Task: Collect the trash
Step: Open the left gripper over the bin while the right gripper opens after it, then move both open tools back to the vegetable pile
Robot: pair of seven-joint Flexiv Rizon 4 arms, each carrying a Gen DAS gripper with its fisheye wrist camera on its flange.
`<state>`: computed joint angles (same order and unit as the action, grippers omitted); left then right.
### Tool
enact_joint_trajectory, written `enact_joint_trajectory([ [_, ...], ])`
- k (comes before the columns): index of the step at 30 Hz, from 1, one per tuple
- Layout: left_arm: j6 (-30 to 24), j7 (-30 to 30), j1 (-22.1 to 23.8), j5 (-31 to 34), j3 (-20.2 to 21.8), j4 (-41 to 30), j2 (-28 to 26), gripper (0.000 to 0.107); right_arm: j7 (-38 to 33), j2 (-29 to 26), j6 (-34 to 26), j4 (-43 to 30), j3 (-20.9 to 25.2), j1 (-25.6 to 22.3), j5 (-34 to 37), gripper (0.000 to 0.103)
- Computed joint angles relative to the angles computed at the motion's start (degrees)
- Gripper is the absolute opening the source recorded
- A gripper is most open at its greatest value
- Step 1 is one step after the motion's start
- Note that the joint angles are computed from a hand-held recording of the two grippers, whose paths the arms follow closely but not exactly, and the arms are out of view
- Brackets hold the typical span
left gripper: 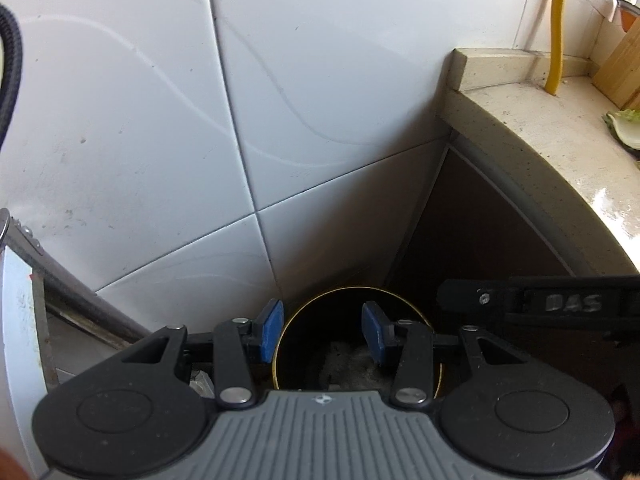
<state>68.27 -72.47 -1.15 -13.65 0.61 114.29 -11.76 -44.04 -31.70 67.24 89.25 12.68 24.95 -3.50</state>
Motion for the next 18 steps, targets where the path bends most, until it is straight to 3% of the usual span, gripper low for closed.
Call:
enact_joint_trajectory([
  [6, 0.8, 2.2, 0.3, -1.2, -0.5, 0.5, 0.3, 0.039, 1.2, 2.0, 2.6, 1.4, -0.6, 0.1, -0.5, 0.061],
  [18, 2.4, 4.3, -0.6, 1.0, -0.4, 0.8, 0.3, 0.040, 5.0, 12.7, 2.1, 12.0, -1.5, -0.1, -3.6, 0.062],
])
